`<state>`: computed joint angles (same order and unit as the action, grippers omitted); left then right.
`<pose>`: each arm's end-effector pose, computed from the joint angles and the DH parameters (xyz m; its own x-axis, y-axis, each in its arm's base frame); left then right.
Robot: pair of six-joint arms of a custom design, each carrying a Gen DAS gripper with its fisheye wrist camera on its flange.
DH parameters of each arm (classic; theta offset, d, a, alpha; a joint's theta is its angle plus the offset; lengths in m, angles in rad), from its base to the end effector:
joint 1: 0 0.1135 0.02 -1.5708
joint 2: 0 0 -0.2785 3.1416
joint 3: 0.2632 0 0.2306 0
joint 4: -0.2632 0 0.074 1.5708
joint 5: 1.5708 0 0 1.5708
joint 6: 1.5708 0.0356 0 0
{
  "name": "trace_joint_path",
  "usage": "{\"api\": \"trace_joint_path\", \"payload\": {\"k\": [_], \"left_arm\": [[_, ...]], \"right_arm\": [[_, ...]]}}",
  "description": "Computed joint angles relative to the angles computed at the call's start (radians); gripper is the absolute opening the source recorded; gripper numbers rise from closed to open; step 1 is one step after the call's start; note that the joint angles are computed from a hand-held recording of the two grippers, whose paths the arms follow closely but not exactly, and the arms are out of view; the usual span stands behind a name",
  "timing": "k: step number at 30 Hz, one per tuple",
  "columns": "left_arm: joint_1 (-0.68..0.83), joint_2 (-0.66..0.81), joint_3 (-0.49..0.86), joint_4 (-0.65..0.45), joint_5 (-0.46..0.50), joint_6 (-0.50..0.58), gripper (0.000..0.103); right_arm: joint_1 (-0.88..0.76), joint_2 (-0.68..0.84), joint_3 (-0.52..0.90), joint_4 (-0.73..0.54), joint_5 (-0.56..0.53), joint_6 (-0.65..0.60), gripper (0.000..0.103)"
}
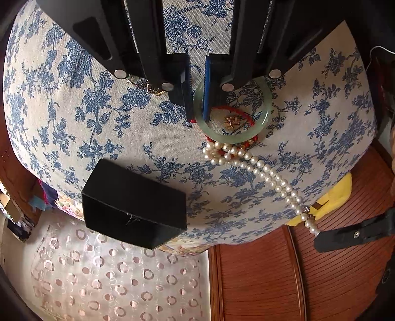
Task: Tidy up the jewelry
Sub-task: 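Lift the pearl necklace with the left gripper while the right lifts the jade bangle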
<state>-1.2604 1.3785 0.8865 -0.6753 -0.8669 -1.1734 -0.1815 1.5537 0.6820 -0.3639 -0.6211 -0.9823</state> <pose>0.0959 -0.2102 0.2453 -0.5927 -0.1061 -0.7984 -0.0559 0.9943 -0.0907 0.2381 -0.0226 0.1629 -0.4811 -0.5994 -0.6397 -0.7956 0.6050 0.0314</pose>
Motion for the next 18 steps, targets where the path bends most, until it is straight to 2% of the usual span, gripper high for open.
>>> {"api": "trace_joint_path", "payload": {"k": [9, 18], "left_arm": [[0.017, -0.005, 0.074, -0.041, -0.044, 0.057, 0.020], [0.030, 0.007, 0.123, -0.050, -0.070, 0.104, 0.020]], "right_arm": [[-0.055, -0.066, 0.027, -0.094, -0.083, -0.065, 0.009], [-0.066, -0.018, 0.020, -0.102, -0.050, -0.112, 0.009]]}}
